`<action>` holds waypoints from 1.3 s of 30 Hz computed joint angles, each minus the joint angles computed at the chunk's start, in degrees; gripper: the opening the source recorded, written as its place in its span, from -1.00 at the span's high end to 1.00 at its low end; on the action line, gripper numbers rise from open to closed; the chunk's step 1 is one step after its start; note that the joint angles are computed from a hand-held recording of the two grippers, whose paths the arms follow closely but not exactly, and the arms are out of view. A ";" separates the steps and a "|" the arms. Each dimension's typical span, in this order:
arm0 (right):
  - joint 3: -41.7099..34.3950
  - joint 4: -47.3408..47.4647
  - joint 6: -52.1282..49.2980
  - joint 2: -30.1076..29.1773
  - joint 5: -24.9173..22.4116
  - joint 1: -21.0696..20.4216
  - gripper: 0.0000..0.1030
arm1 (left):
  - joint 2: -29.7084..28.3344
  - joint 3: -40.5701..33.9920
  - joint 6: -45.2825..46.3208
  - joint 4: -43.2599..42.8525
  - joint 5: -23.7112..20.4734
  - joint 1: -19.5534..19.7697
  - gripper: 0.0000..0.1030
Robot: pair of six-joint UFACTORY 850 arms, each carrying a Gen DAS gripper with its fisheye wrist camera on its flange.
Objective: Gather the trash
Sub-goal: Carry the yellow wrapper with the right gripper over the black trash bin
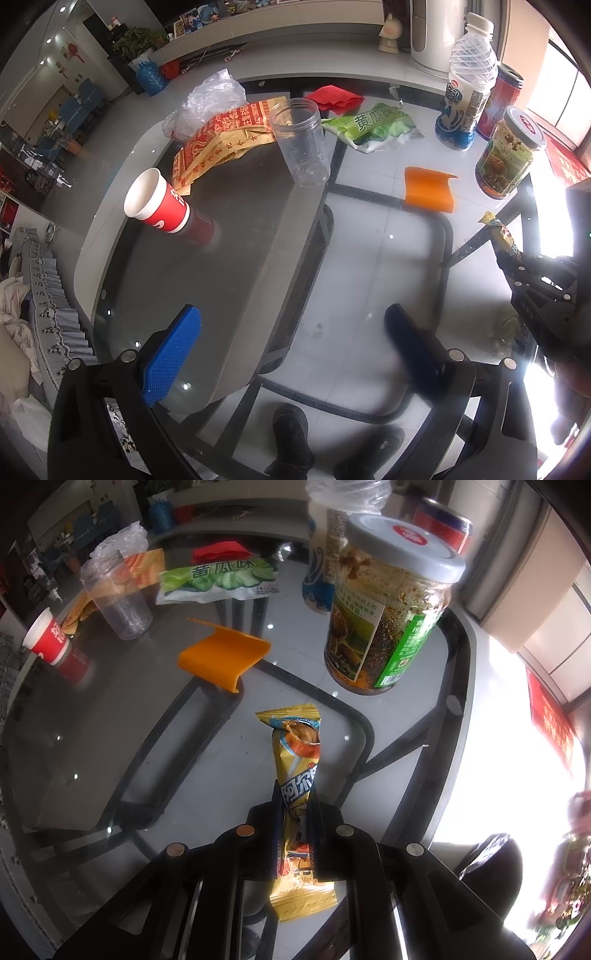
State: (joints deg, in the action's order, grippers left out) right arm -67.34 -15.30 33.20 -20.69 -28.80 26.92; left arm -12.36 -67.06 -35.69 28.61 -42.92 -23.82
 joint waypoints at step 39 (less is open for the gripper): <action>10.57 -2.50 6.67 14.29 -0.87 -6.79 0.80 | -4.46 -6.49 0.77 3.27 -2.17 -10.05 -0.88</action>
